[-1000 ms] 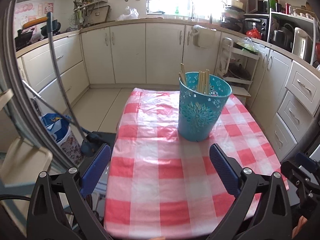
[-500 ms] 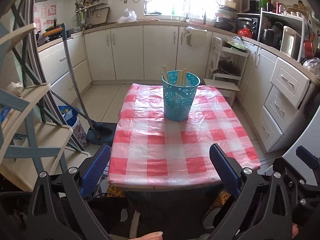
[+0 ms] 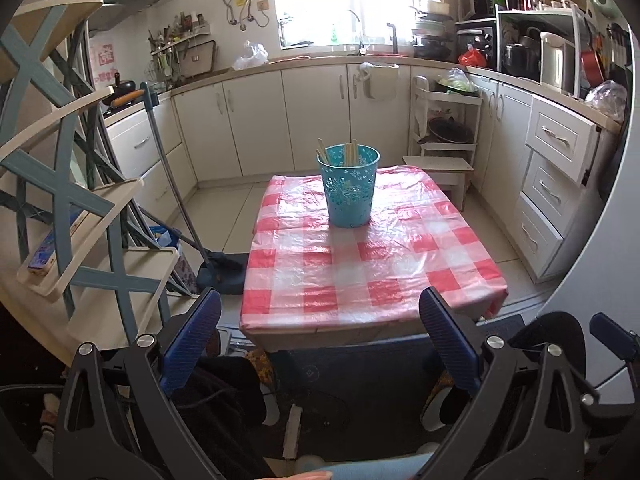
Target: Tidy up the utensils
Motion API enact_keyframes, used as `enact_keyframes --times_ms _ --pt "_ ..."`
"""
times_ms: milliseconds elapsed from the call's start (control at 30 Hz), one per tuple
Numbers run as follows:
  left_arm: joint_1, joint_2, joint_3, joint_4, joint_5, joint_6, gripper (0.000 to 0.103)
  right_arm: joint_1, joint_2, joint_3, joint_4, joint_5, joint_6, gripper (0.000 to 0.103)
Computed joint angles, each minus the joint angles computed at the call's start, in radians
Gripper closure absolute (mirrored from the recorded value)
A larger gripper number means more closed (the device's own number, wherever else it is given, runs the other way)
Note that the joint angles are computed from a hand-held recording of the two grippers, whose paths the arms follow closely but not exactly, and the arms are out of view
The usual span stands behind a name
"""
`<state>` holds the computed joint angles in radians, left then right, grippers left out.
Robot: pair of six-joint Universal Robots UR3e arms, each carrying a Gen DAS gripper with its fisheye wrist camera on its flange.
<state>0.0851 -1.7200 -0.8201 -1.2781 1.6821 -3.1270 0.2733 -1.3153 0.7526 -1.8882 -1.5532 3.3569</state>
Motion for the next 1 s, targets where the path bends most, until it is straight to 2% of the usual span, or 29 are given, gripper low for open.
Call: enact_keyframes --times_ms 100,333,1000 --pt "-0.019 0.056 -0.067 0.01 0.031 -0.011 0.008 0.01 -0.049 0.08 -0.043 -0.008 0.008 0.007" --pt "0.014 0.143 -0.165 0.015 0.01 -0.027 0.008 0.032 -0.081 0.113 -0.072 -0.037 0.017 0.007" --pt "0.037 0.168 -0.165 0.014 0.0 -0.026 0.008 0.058 -0.099 0.115 -0.092 -0.062 -0.002 0.007"
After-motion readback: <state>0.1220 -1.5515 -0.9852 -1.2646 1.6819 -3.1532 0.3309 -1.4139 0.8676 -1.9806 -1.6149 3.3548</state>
